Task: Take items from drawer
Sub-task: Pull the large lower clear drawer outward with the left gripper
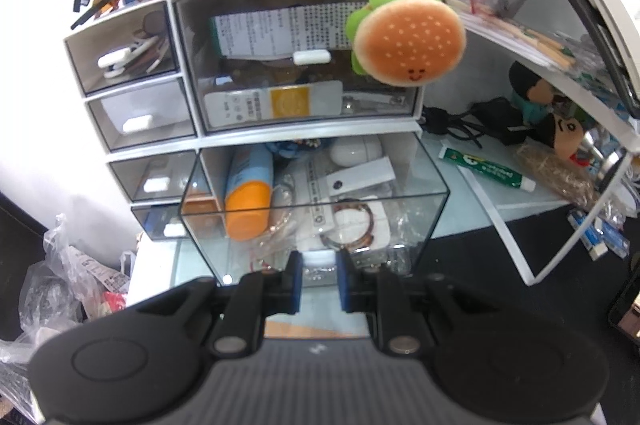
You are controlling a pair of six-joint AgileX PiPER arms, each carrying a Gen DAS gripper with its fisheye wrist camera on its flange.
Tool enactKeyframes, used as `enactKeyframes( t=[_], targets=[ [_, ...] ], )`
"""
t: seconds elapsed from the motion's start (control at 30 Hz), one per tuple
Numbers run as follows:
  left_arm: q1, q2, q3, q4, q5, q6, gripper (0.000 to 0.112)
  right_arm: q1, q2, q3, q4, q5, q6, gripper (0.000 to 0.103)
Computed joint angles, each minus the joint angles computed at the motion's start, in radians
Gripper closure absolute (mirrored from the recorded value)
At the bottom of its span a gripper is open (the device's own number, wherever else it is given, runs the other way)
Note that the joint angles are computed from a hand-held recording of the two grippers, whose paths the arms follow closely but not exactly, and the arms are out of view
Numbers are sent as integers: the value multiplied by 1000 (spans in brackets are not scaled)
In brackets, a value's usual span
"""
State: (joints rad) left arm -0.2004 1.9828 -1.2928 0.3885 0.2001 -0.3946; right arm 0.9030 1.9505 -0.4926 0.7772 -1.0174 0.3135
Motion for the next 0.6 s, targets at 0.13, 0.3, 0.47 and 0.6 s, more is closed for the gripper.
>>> enactKeyframes(
  t=[0.13, 0.3, 0.47, 0.6],
  targets=[
    [2, -3, 0, -26, 2, 27, 94, 3, -3, 0, 7, 1, -6, 0],
    [5, -2, -7, -60, 11, 65, 94, 8, -6, 0, 17, 1, -15, 0],
    [9, -4, -6, -90, 8, 98, 94, 13, -10, -1, 27, 2, -23, 0],
    [12, -3, -8, -115, 8, 124, 94, 16, -13, -1, 35, 3, -30, 0]
  ],
)
